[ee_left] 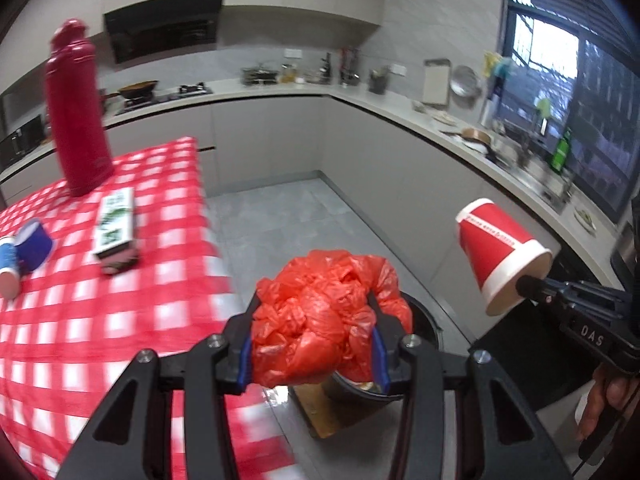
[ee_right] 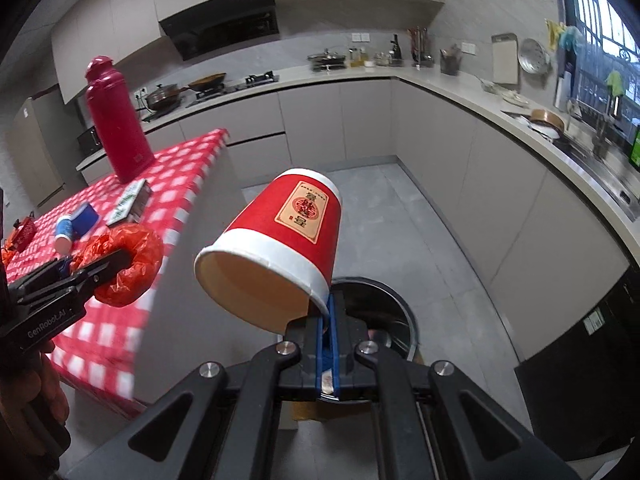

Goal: Collect trash
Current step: 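Carry the orange bag and red cup over the black bin and release both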

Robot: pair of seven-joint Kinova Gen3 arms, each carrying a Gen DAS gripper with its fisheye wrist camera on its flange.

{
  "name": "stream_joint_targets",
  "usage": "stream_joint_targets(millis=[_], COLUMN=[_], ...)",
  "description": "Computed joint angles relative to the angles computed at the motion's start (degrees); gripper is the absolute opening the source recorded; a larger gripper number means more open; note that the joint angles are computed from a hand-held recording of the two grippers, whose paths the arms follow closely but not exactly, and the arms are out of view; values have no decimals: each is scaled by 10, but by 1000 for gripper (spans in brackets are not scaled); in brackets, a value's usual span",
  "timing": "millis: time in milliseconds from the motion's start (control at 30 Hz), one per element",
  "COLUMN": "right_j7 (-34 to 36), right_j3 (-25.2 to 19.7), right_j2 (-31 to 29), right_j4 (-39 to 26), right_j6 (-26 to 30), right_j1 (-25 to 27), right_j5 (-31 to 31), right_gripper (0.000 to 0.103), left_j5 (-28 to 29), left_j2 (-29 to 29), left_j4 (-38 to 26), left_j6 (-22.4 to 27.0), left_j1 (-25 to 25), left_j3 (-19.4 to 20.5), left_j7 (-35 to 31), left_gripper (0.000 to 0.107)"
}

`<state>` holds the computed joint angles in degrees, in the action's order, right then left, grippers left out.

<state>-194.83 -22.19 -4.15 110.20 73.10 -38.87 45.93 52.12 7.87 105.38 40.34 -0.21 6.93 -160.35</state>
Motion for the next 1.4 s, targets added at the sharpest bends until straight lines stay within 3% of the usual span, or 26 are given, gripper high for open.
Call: stream_joint_targets(millis=[300,367,500,767,867,933,967,1000,1033,1067,1133,1400], right_j7=[36,61,111,211,258,278,280,273,257,234,200,131], right_j3=[4,-11,17,117,128,139,148,165,183,193,212,198], right_j2=[-67,-71,-68,6,42,70,90,106,116,115,109,72], right_j4=[108,130,173,230,241,243,239,238,241,248,263,290], right_j6=[-97,-137,-231,-417,-480,-510,-511,-503,-494,-495,-492,-478], right_j1=[62,107,144,179,208,219,214,199,183,177,168,198], right_j5=[-49,-62,-74,-64,-66,-59,-46,-27,-8,12,34,29], right_gripper=[3,3,3,4,4,4,15,34,90,103,103,103], left_j5=[-64,-81,-141,-247,-282,-303,-321,-331,-338,-354,-382,-439], left_j2=[36,52,90,172,200,230,244,250,249,246,237,205], left_j4=[14,14,3,-32,-48,-73,-86,-90,-87,-80,-66,-27], left_j6=[-59,-74,-93,-105,-106,-85,-76,-76,-85,-99,-113,-123], left_j1=[63,75,101,139,151,162,163,167,180,189,200,215], left_j3=[38,45,54,70,74,71,73,70,55,46,37,38], left_j7=[82,103,176,292,331,355,379,394,405,422,450,529], left_gripper=[46,46,46,46,47,61,67,79,90,95,103,103])
